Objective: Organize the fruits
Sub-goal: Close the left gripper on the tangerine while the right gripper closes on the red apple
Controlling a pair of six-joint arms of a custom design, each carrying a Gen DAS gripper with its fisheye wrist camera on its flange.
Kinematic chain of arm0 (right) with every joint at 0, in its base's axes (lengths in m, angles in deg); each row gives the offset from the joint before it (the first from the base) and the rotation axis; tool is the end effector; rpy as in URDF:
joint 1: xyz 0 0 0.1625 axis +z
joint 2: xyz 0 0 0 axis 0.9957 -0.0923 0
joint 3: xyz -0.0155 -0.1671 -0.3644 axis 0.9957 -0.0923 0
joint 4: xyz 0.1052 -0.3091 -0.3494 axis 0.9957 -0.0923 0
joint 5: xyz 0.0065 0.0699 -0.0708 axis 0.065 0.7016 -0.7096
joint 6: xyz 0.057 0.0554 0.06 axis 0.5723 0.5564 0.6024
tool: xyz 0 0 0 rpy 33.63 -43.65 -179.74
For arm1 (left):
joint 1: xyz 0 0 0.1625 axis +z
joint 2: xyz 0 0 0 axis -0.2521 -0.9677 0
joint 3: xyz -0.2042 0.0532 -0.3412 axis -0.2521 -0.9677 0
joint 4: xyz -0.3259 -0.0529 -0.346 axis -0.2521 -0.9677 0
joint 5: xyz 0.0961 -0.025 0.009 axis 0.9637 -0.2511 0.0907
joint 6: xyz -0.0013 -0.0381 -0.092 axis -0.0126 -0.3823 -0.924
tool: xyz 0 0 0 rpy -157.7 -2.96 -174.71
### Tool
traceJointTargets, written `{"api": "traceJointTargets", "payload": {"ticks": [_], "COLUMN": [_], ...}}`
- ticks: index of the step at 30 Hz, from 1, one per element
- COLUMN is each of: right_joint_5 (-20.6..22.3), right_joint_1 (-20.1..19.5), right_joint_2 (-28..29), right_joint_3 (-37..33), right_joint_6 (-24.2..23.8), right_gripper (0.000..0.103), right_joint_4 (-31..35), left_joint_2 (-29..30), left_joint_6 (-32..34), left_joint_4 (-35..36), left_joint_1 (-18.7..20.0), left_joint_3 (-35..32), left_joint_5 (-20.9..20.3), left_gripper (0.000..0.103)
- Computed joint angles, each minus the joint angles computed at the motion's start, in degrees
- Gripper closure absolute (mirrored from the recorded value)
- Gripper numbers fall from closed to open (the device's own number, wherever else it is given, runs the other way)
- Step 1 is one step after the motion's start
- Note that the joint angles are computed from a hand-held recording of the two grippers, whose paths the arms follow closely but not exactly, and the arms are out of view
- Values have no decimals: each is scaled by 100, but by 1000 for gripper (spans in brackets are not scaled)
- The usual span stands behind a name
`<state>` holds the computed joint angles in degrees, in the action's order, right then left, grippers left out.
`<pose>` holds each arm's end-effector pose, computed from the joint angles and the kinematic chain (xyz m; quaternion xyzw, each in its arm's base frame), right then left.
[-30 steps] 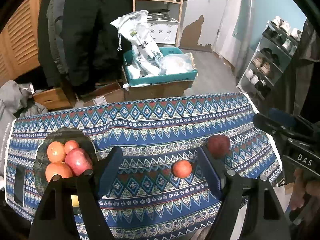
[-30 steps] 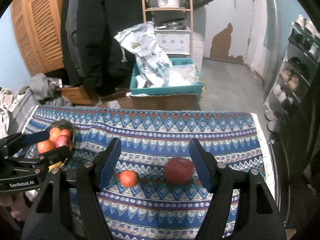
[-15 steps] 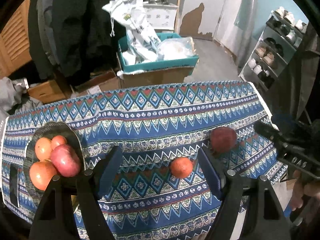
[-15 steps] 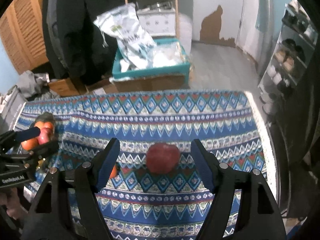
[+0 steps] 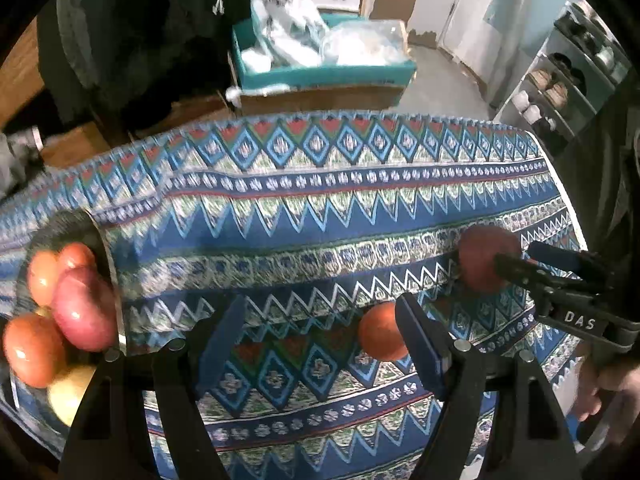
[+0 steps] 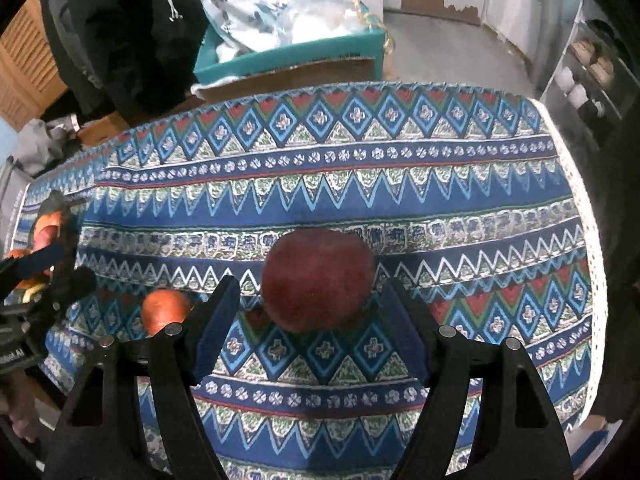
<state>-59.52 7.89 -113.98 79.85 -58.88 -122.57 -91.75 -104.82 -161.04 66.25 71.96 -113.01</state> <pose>0.1237 -0.8280 0.2978 0.1922 -0.9336 0.1312 0.2726 -0.3552 -0.7773 0.0828 0.0311 0.9225 -0.2043 0.3260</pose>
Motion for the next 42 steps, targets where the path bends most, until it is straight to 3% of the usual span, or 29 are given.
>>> {"api": "traceJointTargets", "payload": {"ticks": [9,22,32,39,42], "right_joint_5": [-283,-12,207,75,8], "right_joint_1": [-33,-172,-249,-237,-224], "right_joint_2": [369,686,443,122,51], "right_joint_3": [-254,-763,-352,248,353], "right_joint_6": [-81,353,234,-69,-147], "right_gripper": [28,27,28,28,28], "right_joint_4": [35,597,196,-614,-749], "left_joint_2": [42,270,502,635,653], "left_joint_6": [-233,-45,91,65,59], "left_joint_4": [-92,-79,142,253,288], "left_joint_1": [165,187,165,183,191], "left_joint_3": [-14,-221,-405,-470,-468], "left_joint_5": [-405,-800,-833,-839,-840], "left_gripper": [24,24,24,24,32]}}
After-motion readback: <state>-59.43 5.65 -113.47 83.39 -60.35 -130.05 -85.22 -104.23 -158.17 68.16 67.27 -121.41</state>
